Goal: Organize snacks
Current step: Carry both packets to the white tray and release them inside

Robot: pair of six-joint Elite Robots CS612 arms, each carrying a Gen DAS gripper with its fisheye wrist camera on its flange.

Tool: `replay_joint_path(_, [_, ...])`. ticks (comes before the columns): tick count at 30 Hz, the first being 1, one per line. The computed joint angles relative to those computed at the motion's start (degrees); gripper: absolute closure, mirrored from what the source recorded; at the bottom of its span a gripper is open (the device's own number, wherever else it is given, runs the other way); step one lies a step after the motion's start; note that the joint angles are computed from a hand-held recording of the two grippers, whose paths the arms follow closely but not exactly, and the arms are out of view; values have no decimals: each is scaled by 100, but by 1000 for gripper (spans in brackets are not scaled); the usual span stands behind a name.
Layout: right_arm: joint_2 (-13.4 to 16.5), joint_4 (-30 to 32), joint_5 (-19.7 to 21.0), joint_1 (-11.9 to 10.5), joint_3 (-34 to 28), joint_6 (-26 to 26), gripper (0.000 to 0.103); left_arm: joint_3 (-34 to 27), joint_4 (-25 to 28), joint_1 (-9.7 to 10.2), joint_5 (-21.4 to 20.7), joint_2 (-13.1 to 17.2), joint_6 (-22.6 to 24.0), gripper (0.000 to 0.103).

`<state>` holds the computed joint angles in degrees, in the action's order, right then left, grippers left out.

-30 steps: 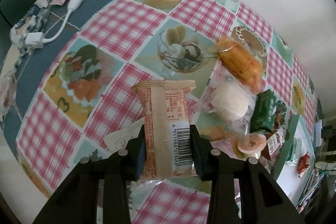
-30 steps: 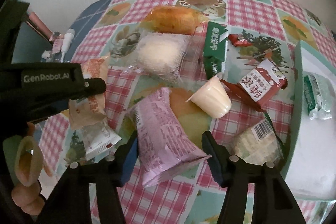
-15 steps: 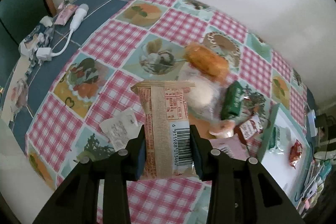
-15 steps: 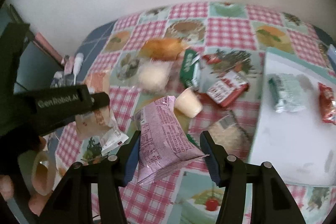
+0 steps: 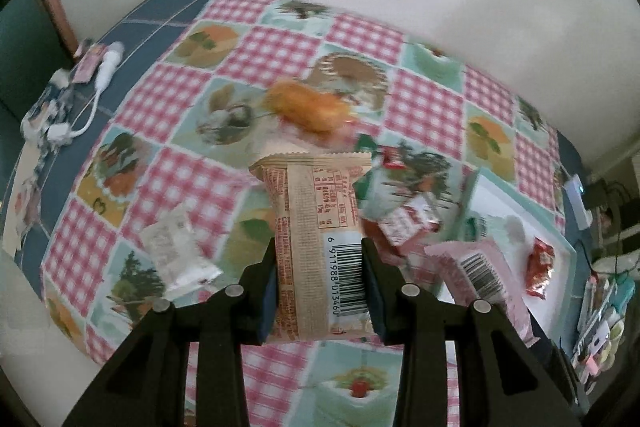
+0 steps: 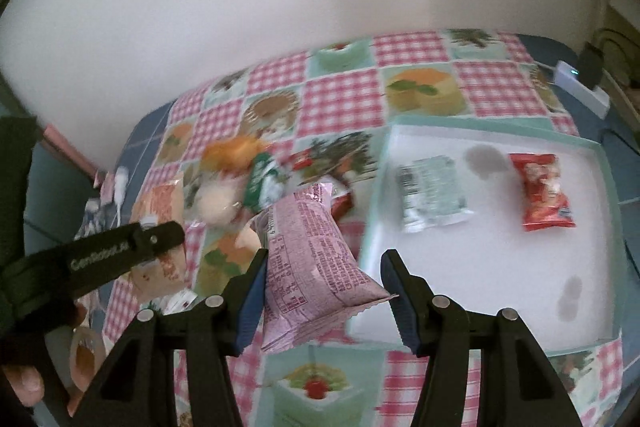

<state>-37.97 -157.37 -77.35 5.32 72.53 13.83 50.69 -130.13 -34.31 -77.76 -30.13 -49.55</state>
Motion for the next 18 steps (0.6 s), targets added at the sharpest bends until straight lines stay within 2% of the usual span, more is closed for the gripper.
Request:
replay_joint_path(8, [-84,-293,144,-339,249,763,44,-718,236,-191,-57,366,482,64])
replay_joint_path(18, [-274,-705,-202,-658,675,1455,44,-1204,454,-383,-211,652,1110,64])
